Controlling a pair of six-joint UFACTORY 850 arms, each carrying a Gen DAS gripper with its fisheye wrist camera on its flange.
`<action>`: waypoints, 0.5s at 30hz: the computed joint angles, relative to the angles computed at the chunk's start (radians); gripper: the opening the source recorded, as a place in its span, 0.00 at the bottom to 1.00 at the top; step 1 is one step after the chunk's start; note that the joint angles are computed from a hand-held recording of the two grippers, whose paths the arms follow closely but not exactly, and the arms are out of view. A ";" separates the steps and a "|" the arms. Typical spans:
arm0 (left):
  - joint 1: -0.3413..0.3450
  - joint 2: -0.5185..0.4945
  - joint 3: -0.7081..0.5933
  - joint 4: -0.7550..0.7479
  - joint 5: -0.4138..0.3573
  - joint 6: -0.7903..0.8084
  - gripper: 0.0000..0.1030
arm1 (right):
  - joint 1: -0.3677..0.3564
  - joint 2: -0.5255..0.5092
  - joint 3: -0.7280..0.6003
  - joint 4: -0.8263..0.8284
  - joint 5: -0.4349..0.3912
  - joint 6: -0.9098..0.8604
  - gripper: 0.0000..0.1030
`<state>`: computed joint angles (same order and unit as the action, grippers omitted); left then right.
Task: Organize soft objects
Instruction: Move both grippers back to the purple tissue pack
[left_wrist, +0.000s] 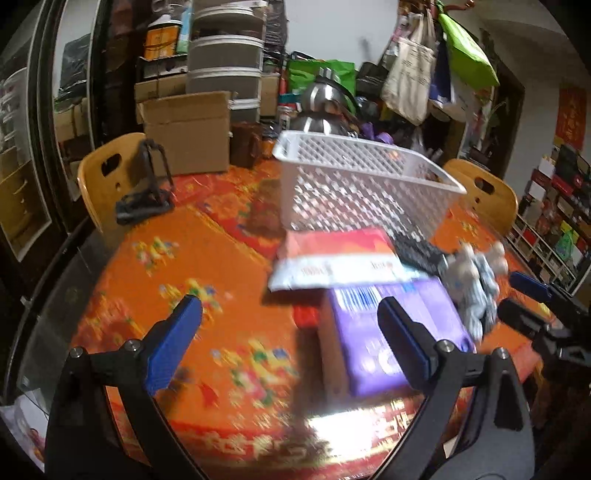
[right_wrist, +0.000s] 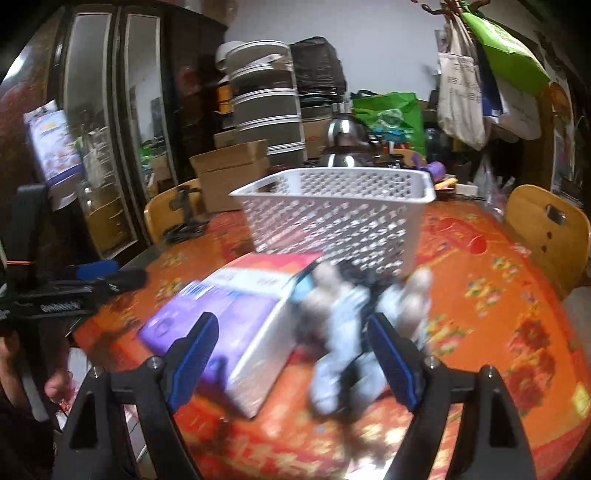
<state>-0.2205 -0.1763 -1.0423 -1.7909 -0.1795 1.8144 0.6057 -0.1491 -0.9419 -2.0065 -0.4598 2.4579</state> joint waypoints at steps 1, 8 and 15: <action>-0.004 0.003 0.017 -0.035 -0.012 0.039 0.92 | 0.010 -0.005 0.008 -0.032 0.002 0.044 0.80; -0.017 0.023 0.112 -0.235 -0.052 0.267 0.92 | 0.037 -0.024 0.020 -0.114 0.007 0.131 0.80; -0.006 0.013 0.115 -0.312 -0.092 0.380 0.92 | 0.040 -0.077 -0.027 -0.069 0.060 0.066 0.53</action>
